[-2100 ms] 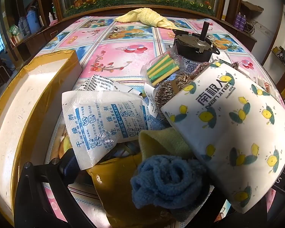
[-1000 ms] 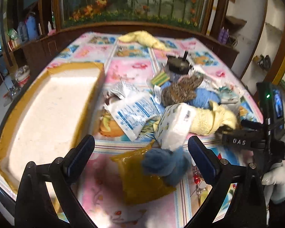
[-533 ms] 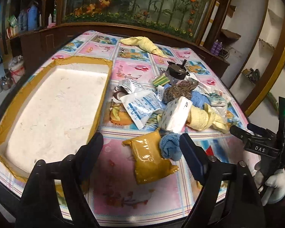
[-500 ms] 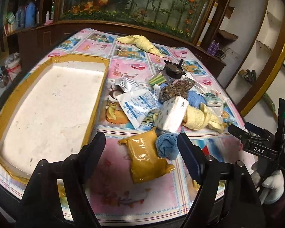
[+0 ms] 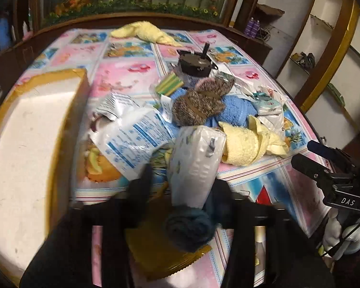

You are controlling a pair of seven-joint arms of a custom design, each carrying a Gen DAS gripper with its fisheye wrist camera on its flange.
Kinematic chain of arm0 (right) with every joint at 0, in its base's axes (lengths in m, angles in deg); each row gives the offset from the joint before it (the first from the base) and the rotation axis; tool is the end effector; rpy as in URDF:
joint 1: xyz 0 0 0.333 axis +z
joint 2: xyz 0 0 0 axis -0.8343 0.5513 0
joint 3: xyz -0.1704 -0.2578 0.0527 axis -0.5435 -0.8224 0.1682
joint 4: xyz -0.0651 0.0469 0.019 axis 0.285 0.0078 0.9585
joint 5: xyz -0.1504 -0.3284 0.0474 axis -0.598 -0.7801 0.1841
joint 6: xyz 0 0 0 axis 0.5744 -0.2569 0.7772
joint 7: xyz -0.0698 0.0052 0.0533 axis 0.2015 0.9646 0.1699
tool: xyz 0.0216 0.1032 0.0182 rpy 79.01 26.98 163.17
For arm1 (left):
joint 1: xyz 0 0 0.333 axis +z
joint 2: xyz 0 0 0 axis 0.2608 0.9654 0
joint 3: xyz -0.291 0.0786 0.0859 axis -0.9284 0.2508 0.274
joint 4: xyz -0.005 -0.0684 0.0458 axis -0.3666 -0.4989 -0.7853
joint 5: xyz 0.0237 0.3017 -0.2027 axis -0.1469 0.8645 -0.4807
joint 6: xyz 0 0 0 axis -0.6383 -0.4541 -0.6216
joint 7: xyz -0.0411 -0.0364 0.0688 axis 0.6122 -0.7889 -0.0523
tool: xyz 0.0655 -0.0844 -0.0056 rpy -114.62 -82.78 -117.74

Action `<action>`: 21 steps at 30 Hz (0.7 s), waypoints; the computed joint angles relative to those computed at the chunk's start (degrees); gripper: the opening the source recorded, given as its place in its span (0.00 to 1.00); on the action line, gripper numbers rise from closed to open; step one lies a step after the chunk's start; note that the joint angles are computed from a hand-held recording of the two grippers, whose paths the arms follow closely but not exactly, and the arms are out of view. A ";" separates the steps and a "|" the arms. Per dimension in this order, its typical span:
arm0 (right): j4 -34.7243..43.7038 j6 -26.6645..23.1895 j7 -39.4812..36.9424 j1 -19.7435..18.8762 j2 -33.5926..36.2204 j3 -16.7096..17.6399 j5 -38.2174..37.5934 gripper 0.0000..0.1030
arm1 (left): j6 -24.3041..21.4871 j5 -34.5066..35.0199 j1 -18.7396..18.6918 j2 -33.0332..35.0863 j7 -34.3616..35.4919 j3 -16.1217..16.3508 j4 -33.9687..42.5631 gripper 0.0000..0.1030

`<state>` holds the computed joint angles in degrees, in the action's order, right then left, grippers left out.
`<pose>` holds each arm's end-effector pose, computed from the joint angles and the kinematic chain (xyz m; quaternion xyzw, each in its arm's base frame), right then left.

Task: Organize soft objects
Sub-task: 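Lift the tissue pack and blue cloth with the left gripper toward the tray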

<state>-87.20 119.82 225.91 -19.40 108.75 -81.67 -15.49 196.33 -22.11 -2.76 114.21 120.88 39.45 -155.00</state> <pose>0.5772 0.3954 0.4174 -0.6211 0.6923 -0.2276 0.2883 0.6592 -0.3589 0.4052 -0.5232 0.7830 -0.3292 0.0688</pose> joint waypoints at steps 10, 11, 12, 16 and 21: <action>17.25 -11.68 -22.56 4.20 10.35 -0.67 -2.83 0.88 | 5.05 -10.92 6.53 -1.33 5.09 -7.57 -5.09 0.21; 18.18 -11.77 -23.93 4.53 10.99 -0.79 -3.16 0.88 | 5.24 -11.56 6.74 -1.59 5.36 -7.74 -5.58 0.21; 18.82 -11.77 -24.75 4.73 11.49 -0.84 -3.07 0.88 | 5.61 -12.27 7.04 -1.94 5.67 -8.02 -6.22 0.21; 17.39 -10.76 -21.69 5.38 10.98 -1.89 -2.13 0.88 | 6.97 -14.79 8.14 -3.28 7.15 -9.30 -8.49 0.21; 6.97 -9.79 -5.26 8.52 3.08 -5.40 -9.33 0.88 | 9.38 -18.37 10.52 -6.24 11.32 -12.45 -13.11 0.21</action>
